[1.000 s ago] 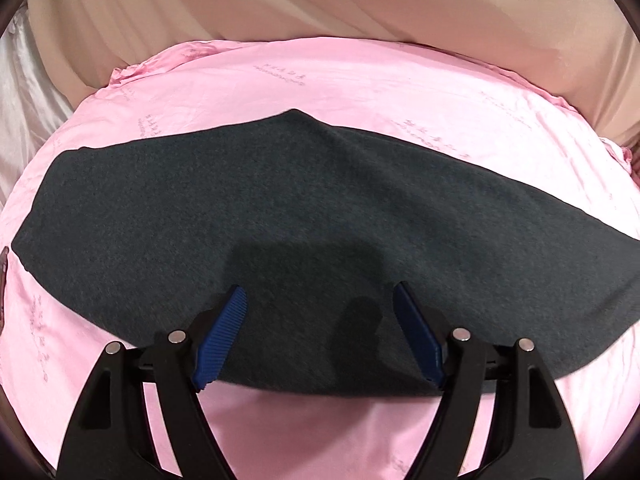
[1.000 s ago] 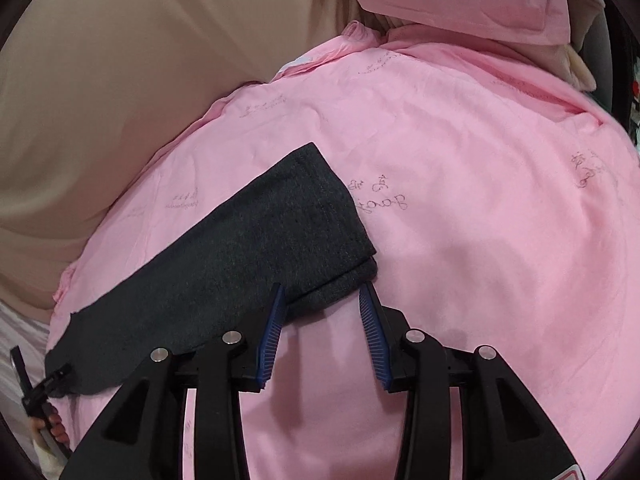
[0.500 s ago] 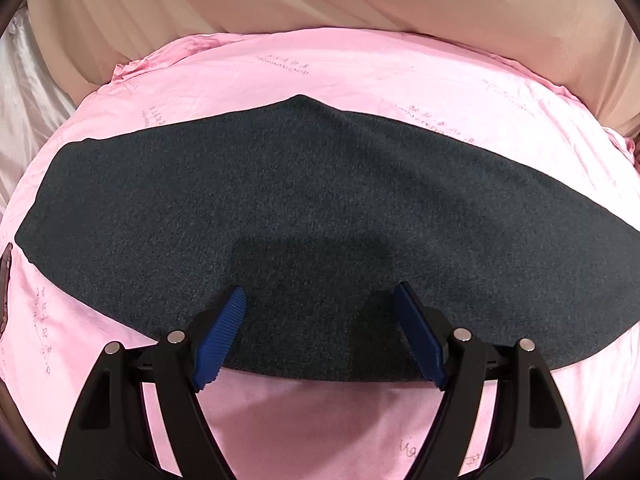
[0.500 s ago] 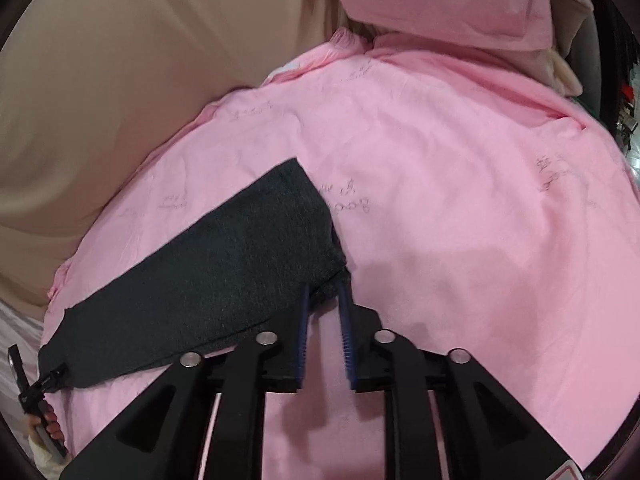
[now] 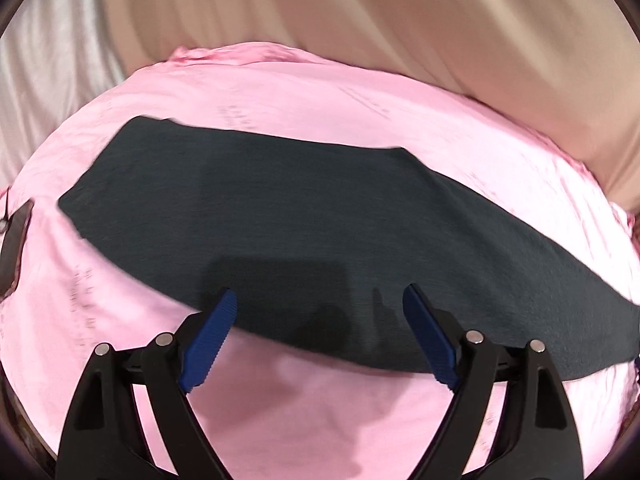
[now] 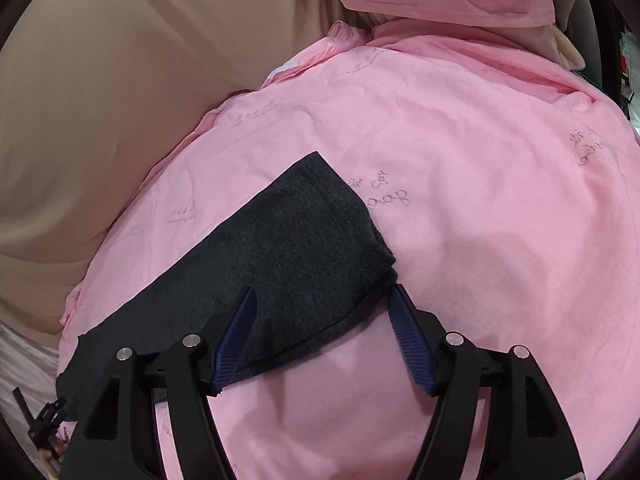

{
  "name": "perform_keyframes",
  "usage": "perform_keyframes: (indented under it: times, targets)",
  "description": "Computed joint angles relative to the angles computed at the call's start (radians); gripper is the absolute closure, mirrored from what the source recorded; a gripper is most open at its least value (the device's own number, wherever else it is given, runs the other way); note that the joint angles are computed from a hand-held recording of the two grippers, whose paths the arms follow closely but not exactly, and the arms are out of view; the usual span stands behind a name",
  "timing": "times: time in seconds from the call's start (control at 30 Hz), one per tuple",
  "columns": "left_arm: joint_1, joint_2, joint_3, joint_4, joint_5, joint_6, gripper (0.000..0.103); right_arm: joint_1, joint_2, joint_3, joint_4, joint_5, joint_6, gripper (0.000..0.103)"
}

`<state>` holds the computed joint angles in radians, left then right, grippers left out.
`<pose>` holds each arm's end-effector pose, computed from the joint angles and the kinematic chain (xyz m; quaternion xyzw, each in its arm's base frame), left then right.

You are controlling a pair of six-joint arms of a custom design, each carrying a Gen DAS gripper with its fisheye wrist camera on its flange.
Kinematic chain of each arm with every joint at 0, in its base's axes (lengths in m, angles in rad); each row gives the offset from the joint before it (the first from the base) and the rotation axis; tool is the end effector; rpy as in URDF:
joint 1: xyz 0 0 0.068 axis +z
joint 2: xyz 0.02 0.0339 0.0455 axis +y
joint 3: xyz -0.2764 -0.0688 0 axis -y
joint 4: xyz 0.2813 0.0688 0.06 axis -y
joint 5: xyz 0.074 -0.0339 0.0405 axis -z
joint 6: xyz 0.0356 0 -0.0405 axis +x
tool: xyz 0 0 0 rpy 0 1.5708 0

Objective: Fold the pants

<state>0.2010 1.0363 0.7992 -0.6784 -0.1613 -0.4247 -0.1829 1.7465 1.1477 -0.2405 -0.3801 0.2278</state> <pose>0.2274 0.0522 0.2571 -0.3151 0.8899 0.0400 0.3273 0.4016 -0.0609 0.1970 0.1209 0.9116 0.1843 0.3472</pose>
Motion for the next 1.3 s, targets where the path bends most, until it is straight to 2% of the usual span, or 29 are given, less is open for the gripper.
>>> perform_keyframes:
  times: [0.03,0.07,0.1,0.13,0.2,0.33,0.43,0.53,0.6,0.67,0.73,0.77,0.83,0.87,0.9,0.93,1.0,1.1,1.2,1.3]
  targets:
    - [0.026,-0.015,-0.011,0.001,0.016,0.013,0.02,0.014,0.007,0.011,-0.006,0.026,0.001,0.05]
    - [0.052,-0.027,-0.022,0.004,0.03,0.027,0.02,0.019,0.013,0.017,-0.006,0.032,0.009,0.062]
    - [0.085,-0.04,-0.037,0.011,0.046,0.043,0.02,0.019,0.03,0.036,-0.021,0.01,0.022,0.089]
    - [0.121,-0.047,-0.051,0.018,0.07,0.058,0.02,0.018,0.041,0.046,-0.03,-0.012,0.041,0.093]
    - [0.196,-0.051,-0.069,0.026,0.117,0.081,0.02,0.04,0.009,0.028,-0.011,0.015,0.072,0.093]
    - [0.352,-0.079,-0.101,0.036,0.229,0.143,0.02,0.153,-0.108,0.024,0.01,-0.026,0.114,0.093]
    - [0.412,-0.103,-0.113,0.039,0.279,0.179,0.02,0.33,-0.131,0.115,-0.025,-0.016,0.098,0.093]
    - [0.45,-0.132,-0.123,0.033,0.319,0.207,0.02,0.517,-0.07,0.236,-0.064,-0.018,0.065,0.093]
    - [0.473,-0.148,-0.129,0.029,0.348,0.225,0.02,0.639,0.015,0.328,-0.099,-0.034,0.041,0.093]
    - [0.488,-0.159,-0.137,0.028,0.37,0.237,0.02,0.742,0.127,0.425,-0.163,-0.047,-0.013,0.087]
    - [0.504,-0.166,-0.144,0.026,0.389,0.252,0.02,0.837,0.227,0.502,-0.255,0.03,-0.09,0.074]
    - [0.519,-0.169,-0.147,0.023,0.402,0.262,0.02,0.867,0.246,0.513,-0.279,0.076,-0.119,0.074]
    - [0.56,-0.178,-0.147,0.007,0.427,0.285,0.02,0.878,0.179,0.415,-0.216,0.126,-0.137,0.074]
    - [0.587,-0.187,-0.148,-0.002,0.442,0.303,0.02,0.853,0.113,0.34,-0.168,0.126,-0.122,0.07]
    - [0.615,-0.193,-0.15,-0.006,0.454,0.319,0.019,0.822,0.053,0.274,-0.13,0.133,-0.095,0.054]
    - [0.638,-0.196,-0.152,-0.006,0.462,0.333,0.019,0.786,0.007,0.218,-0.095,0.143,-0.073,0.043]
    - [0.67,-0.198,-0.155,-0.003,0.473,0.347,0.019,0.692,-0.095,0.096,-0.064,0.174,-0.042,0.041]
    - [0.659,-0.2,-0.156,0.0,0.484,0.322,0.019,0.543,-0.135,-0.002,-0.082,0.163,0.022,0.039]
    - [0.563,-0.211,-0.16,0.011,0.464,0.259,0.019,0.452,-0.099,-0.05,-0.056,0.057,0.059,0.039]
    - [0.44,-0.219,-0.155,0.002,0.406,0.201,0.019,0.425,-0.029,-0.068,0.01,-0.109,0.107,0.039]
